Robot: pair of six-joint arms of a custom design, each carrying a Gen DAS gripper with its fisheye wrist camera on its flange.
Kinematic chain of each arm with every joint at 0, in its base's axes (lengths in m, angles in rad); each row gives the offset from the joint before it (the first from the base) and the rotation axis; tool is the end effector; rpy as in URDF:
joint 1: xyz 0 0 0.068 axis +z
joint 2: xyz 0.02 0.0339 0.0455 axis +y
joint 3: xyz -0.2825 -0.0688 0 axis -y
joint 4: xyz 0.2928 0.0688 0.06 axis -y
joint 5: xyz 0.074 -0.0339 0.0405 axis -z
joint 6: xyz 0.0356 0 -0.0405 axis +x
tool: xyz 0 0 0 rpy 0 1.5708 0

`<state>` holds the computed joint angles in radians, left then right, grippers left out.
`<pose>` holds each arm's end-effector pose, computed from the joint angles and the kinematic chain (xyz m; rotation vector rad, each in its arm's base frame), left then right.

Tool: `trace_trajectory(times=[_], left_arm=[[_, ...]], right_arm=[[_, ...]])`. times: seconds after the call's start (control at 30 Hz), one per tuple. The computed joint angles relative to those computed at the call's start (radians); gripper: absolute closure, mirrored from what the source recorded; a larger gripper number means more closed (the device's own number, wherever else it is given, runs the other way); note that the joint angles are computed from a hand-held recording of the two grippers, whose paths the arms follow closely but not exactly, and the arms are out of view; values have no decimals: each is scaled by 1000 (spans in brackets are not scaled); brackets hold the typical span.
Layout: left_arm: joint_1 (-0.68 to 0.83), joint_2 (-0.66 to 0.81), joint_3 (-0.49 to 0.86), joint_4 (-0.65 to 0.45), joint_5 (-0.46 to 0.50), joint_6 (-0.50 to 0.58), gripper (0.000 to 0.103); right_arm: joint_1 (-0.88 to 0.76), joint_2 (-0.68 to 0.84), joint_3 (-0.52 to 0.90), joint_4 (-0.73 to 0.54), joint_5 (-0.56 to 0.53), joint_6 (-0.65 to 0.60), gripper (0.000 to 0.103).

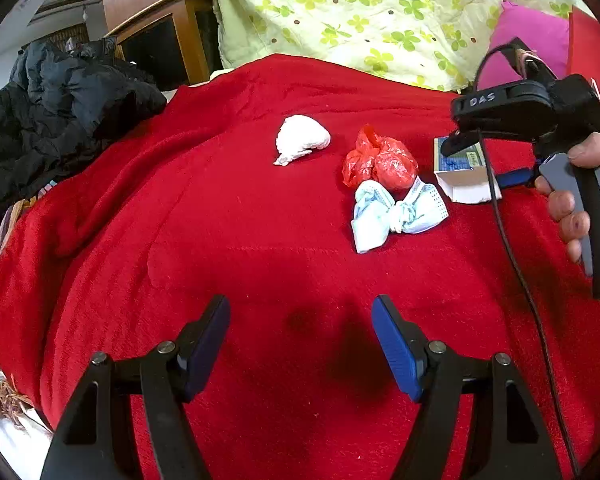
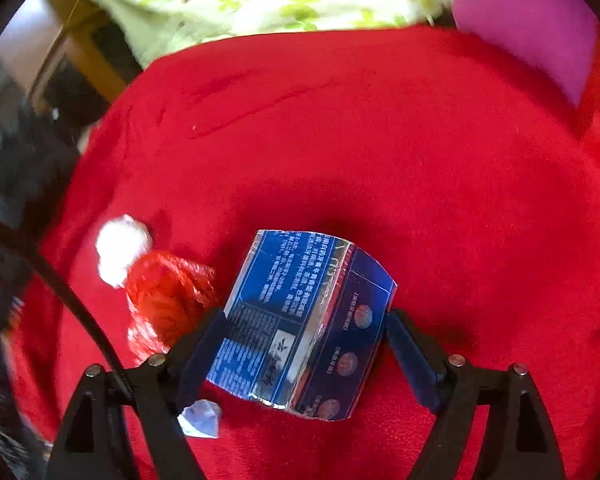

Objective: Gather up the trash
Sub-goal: 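Grasp the blue medicine box with the right tool and lift it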

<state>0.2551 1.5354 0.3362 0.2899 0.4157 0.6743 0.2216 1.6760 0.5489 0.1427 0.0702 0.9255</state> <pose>0.2336 0.0461 0.0607 0.6617 2.2850 -0.0822 0.2836 0.0613 0.0645 0.9188 2.4221 0.3479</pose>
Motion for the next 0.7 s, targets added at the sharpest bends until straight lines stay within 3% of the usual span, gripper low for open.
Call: trace_trajectory(times=[0.03,0.17,0.27,0.4,0.47,0.7], left_arm=[[-2,1,-2,2,-3,0,29],[-7,-2,-11,13,-6,3,29],[-5,2,-8,6,-4,4,29],[1,14,11,-30,1,-3,29],[4,17,16,-39,4,-3,29],[15,1,13,-60,26,3,29]], right_arm=[[-19,-8,-26,43,-34,9,19],[-39,-9,-52,102,-77,13,41],[-39,6,-62,138,-85,19,50],[-47,12,-70,175,-105,42,47],[-66,7,-93,217,-150,58,32],[-4,14,-50,166,-83,56,24]])
